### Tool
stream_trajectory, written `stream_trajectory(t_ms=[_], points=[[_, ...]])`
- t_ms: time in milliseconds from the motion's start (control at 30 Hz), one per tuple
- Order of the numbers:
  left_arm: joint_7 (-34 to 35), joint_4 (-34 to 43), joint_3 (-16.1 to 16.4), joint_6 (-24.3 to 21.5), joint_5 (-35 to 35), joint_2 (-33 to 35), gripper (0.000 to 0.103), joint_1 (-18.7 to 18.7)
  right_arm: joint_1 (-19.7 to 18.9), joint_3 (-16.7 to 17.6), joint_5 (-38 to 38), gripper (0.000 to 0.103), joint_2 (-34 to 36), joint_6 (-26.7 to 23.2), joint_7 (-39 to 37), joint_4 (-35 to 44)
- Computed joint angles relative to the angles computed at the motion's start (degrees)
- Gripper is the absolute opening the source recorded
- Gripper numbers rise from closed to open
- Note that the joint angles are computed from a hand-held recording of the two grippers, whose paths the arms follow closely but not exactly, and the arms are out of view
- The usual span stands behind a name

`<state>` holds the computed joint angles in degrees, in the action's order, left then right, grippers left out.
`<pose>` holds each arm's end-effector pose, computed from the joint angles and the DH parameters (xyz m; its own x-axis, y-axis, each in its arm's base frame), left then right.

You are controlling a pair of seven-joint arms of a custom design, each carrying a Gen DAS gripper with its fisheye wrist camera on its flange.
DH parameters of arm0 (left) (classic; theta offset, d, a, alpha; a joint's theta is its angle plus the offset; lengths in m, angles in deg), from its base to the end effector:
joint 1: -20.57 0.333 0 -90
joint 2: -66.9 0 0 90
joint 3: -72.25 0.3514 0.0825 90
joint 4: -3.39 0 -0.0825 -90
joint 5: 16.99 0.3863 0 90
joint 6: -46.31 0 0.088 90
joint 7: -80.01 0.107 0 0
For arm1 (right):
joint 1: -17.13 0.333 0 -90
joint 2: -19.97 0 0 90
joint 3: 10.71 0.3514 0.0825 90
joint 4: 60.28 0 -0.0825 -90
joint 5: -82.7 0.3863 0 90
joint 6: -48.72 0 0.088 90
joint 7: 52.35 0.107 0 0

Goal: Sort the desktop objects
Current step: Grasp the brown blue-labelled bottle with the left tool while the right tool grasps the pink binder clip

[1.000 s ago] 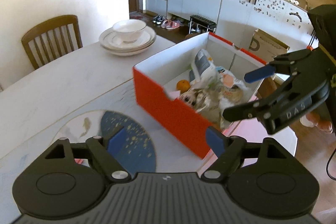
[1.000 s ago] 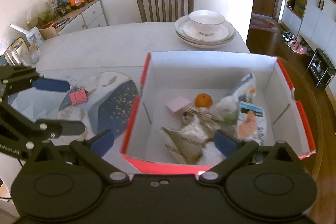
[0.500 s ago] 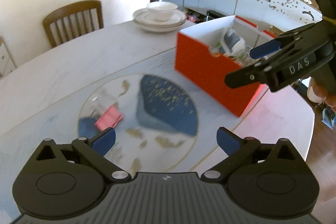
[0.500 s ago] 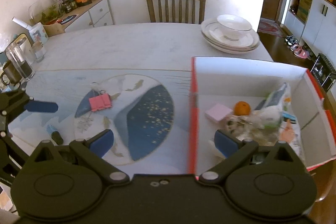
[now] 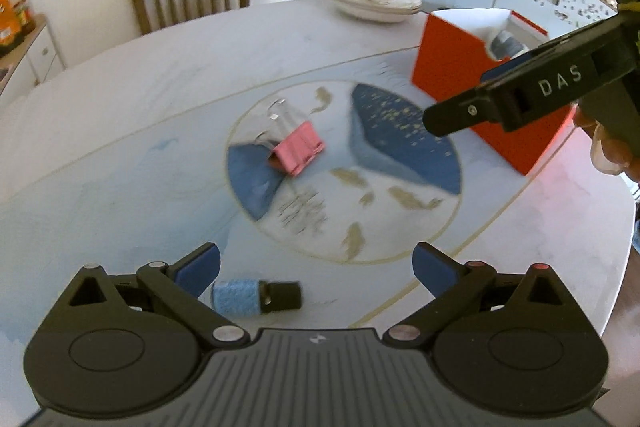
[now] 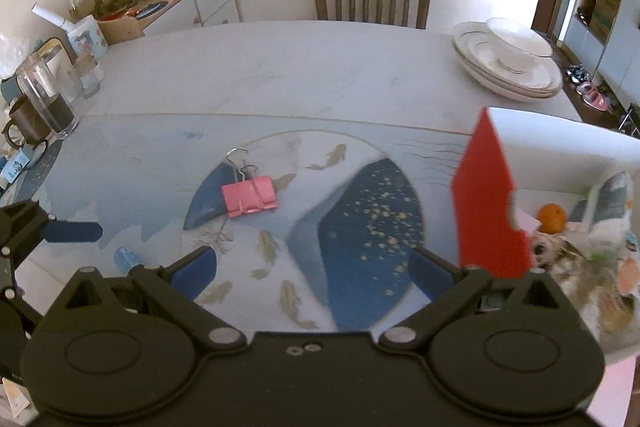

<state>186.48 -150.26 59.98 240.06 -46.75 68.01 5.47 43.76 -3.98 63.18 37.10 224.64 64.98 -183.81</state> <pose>0.4259 -0.1585 0.3344 -0.2296 -0.9723 0.0442 -0.7766 0.1557 -0.6104 0.5064 0.3605 0.3607 0.4342 -0.8958 -0.0946 -0.7588 -0.3072 -0.5743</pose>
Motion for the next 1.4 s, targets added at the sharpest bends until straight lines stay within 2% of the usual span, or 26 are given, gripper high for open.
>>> stream_trajectory(t_ms=[233,333,400,633,733,833,1067,1233,1333,1400], points=[[1.2,-0.7,1.1,3.1,-1.8,2.4,0.103,-0.5,1.7,0.1,-0.9,0.102,5.3,-1.9,-1.2,6.1],[-1.0,-1.2,0.9,3.3,0.8,3.0,0.103,0.6,0.4,2.2,0.3,0.102,7.4,-3.1,-3.9,8.6],[-4.0,-1.6,0.4,3.5,4.7,3.5,0.103,2.2,0.9,2.2,0.4,0.102,8.7,-4.1,-5.1,10.3],[-4.3,-1.0,1.8,4.6,3.4,5.5,0.103,0.8,1.9,2.5,1.2,0.102,13.4,-6.5,-8.8,16.2],[-6.2,-0.7,1.4,4.9,5.0,6.4,0.103,1.8,2.2,2.6,1.8,0.101,15.2,-7.6,-10.0,18.4],[-2.8,0.3,3.5,4.9,0.4,7.3,0.103,-1.4,2.7,2.2,2.0,0.100,17.2,-8.8,-10.9,20.7],[-2.5,0.9,3.8,4.4,-0.4,8.3,0.102,-1.3,3.5,1.8,3.1,0.097,20.2,-11.4,-11.8,24.9],[-2.5,1.2,4.0,4.0,-0.7,8.6,0.102,-1.3,3.5,2.0,3.6,0.090,21.5,-13.1,-12.9,27.0],[-1.6,1.4,4.7,3.7,-1.7,8.7,0.098,-2.1,3.2,2.4,4.0,0.087,22.1,-13.6,-14.3,27.8],[0.4,1.6,6.0,4.0,-3.9,8.9,0.095,-4.0,3.2,2.4,4.1,0.085,22.4,-13.8,-15.0,28.2]])
